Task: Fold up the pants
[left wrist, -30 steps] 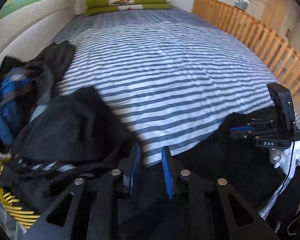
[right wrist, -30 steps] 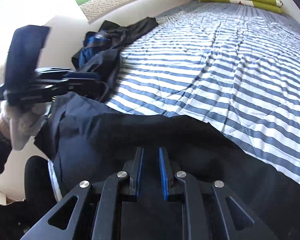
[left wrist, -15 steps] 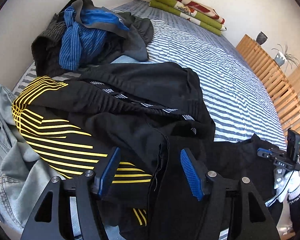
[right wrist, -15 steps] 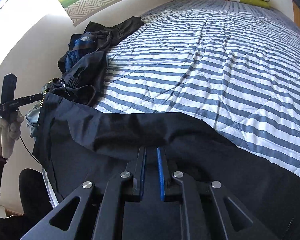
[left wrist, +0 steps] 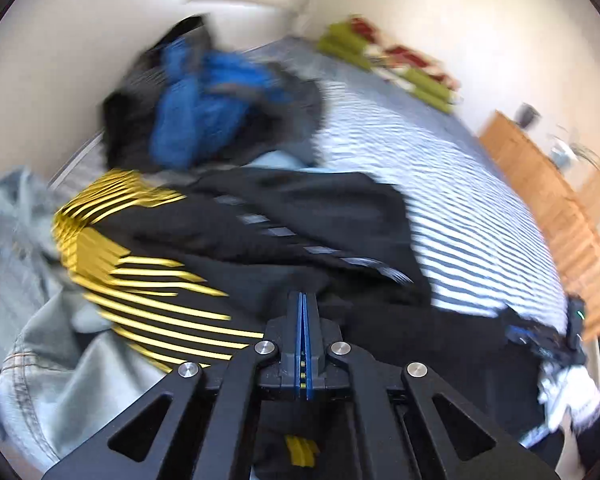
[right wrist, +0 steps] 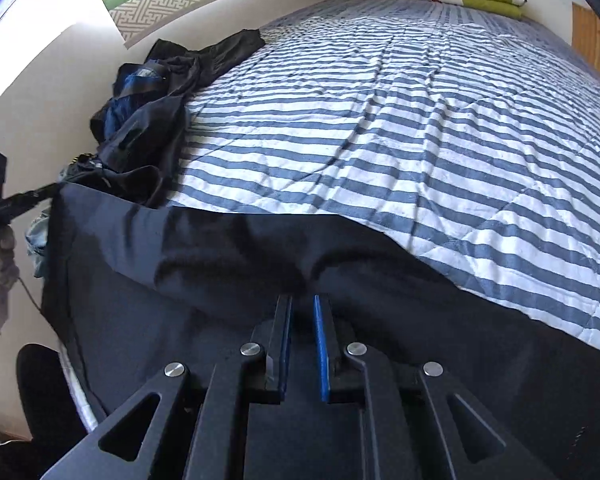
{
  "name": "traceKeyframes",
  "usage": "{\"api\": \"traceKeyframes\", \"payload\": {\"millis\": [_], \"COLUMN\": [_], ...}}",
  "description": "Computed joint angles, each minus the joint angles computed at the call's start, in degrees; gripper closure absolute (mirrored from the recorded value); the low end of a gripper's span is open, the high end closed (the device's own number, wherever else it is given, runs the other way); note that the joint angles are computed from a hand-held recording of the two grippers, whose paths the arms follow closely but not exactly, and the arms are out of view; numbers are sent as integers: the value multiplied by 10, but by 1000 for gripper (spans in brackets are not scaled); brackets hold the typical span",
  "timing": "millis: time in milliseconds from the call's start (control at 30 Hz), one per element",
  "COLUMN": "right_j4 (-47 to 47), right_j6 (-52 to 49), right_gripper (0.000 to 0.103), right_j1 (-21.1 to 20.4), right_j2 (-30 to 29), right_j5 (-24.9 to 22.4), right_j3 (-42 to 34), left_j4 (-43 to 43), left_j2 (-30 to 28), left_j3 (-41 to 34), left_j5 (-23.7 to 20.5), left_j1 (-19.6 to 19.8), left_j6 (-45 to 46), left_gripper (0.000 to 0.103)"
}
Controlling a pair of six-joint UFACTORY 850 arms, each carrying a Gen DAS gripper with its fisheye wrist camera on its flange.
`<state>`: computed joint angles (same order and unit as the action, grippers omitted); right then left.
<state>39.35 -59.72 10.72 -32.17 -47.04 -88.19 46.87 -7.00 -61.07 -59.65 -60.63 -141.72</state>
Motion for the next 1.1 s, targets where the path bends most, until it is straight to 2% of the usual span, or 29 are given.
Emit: {"api": "traceKeyframes", "payload": {"millis": [33, 100, 200, 333, 400, 433, 500, 567, 633, 733, 833, 900, 1000, 1033, 1100], "right_j4": [1, 6, 3, 45, 55, 55, 45, 19, 32, 63, 58, 35, -18, -37, -68], "right_j6": [5, 8, 1, -57, -99, -109, -75, -14, 0, -36, -72, -77, -88, -92, -122], "right_gripper": [95, 97, 92, 91, 90, 89, 89, 88, 88, 88, 88, 88, 88, 88, 87], "right_j1": [-3, -6, 0, 9, 26, 36, 58, 75, 71, 37, -7, -25, -29, -28, -27], "right_j2": [-9, -15, 1, 29, 43, 45, 16, -16, -13, 31, 80, 94, 129, 139, 169], "right_j5": [-8, -19, -3, -41, -41, -33, -58, -66, -76, -98, -129, -157, -137, -136, -128], "right_j3": [-7, -16, -3, 24, 42, 46, 18, -16, -17, 23, 73, 94, 156, 175, 220], "left_j4": [5, 12, 18, 24, 42, 55, 68, 57, 49, -12, -108, -177, -249, -299, -355], "left_j2": [20, 26, 10, -29, -48, -61, -77, -107, -147, -215, -277, -305, -333, -343, -371], "left_j3": [31, 44, 17, -49, -82, -102, -124, -159, -199, -270, -338, -367, -392, -400, -434], "left_j5": [25, 39, 20, -13, -13, -2, 28, 80, 147, 225, 276, 294, 328, 339, 307], "left_j1": [4, 6, -2, -14, -21, -19, -12, 7, 26, 46, 57, 60, 53, 50, 40], "left_j6": [-42, -56, -36, 19, 43, 55, 71, 112, 157, 275, 401, 475, 539, 587, 667], "left_gripper": [103, 103, 102, 98, 98, 97, 92, 90, 90, 90, 90, 90, 90, 90, 90]}}
